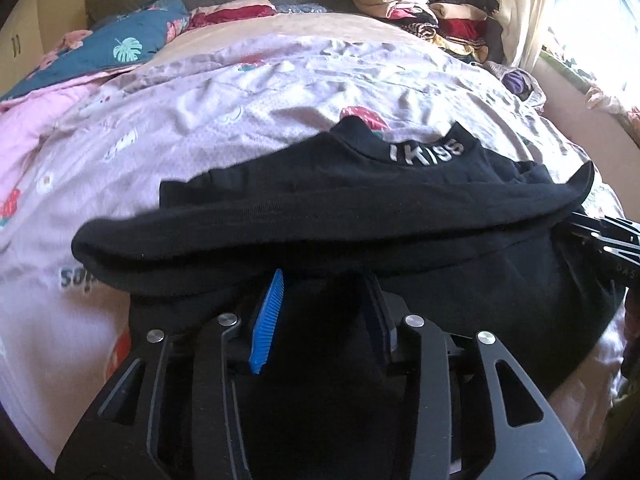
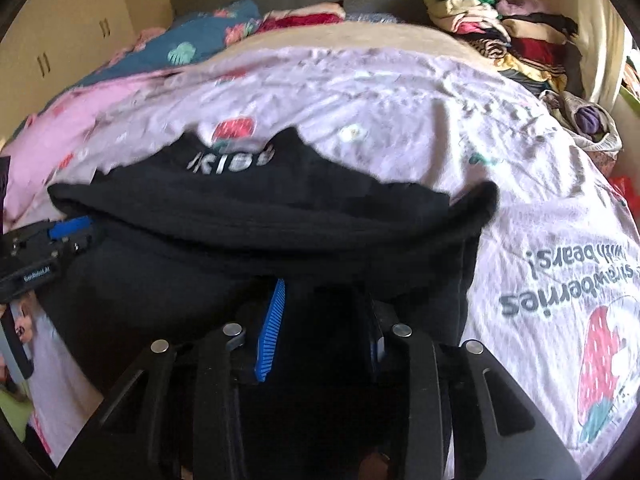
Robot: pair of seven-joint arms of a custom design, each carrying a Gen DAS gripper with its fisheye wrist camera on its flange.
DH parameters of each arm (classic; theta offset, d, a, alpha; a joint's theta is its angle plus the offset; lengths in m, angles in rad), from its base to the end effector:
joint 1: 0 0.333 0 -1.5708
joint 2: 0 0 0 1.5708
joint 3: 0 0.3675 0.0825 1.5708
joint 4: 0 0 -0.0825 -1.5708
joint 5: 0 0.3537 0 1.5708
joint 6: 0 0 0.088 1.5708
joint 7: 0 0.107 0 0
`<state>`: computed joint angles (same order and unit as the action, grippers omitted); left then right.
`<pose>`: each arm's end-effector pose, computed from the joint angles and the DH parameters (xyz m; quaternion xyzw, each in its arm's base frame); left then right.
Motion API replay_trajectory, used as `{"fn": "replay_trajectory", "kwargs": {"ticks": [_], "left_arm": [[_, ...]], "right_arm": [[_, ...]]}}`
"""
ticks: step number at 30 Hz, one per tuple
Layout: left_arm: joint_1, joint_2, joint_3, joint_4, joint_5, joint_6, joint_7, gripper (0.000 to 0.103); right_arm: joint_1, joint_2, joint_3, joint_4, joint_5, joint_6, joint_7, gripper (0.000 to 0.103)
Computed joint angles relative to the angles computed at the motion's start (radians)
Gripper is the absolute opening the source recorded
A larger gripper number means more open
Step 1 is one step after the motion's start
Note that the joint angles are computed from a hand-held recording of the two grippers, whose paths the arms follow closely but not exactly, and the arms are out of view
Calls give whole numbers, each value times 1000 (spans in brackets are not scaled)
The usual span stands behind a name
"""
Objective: Fold small clothes
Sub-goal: 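Grasp the folded edge with both tools and straighten it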
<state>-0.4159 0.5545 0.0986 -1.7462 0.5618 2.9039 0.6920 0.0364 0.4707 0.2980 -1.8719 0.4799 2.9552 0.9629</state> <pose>0.6591 -0.2640 0.3823 -0.6760 0.6610 -0.2458 0.2138 0.6593 0.1645 0.4007 -0.7908 0.5115 -0.1271 0.3112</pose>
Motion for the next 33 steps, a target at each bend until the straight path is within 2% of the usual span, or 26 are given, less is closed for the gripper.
{"fn": "replay_trajectory", "kwargs": {"ticks": [3,7,9,10,11,12,14,15,16,17,18,20,23,25,27,28,29,30,31,33], "left_arm": [[4,23,6,47,-1,-24,8,36],[33,52,-12,102,-31,-46,31,37],[45,60,-13,119,-48,-41,30,37],[30,61,11,125,-39,-40,9,38],[-6,57,66,126,-10,-38,-45,38],[-22,50,96,118,13,-25,-88,38],[-40,22,140,75,53,34,-177,39],[-61,6,181,48,82,61,-235,40],[-89,-9,229,24,117,75,-295,42],[-94,-16,242,14,138,76,-326,44],[-97,-31,259,-10,159,81,-366,45],[-60,-53,236,-51,166,95,-396,48],[-10,-61,185,-79,163,95,-388,48],[47,-52,119,-83,124,85,-341,49],[101,-34,56,-79,65,95,-285,49],[103,-27,55,-76,48,106,-273,49],[97,-23,62,-77,38,122,-264,38],[86,-18,76,-78,35,146,-257,26],[70,-16,95,-77,33,159,-253,8],[0,-18,174,-82,44,172,-271,4]], "right_arm": [[69,19,-87,23,-58,49,93,26],[55,46,-89,55,-92,98,172,26],[28,55,-66,60,-91,138,202,26],[18,58,-61,62,-89,165,223,26],[12,60,-62,63,-95,176,241,26],[8,61,-67,64,-99,184,264,26],[-15,61,-55,65,-115,181,286,27],[-15,60,-63,64,-127,179,302,27],[-14,59,-71,63,-141,176,316,31],[-16,60,-77,66,-158,160,327,43],[-10,63,-87,77,-178,135,338,48],[12,70,-113,89,-213,109,357,50],[-20,79,-64,89,-223,101,339,49],[-5,85,-75,94,-237,107,342,47],[6,87,-87,96,-252,107,349,34],[2,89,-82,96,-255,108,347,22],[-2,89,-77,94,-256,115,347,7],[-12,89,-65,92,-254,122,343,7],[-34,89,-40,88,-247,129,336,7],[-86,85,23,75,-227,164,315,6]]}}
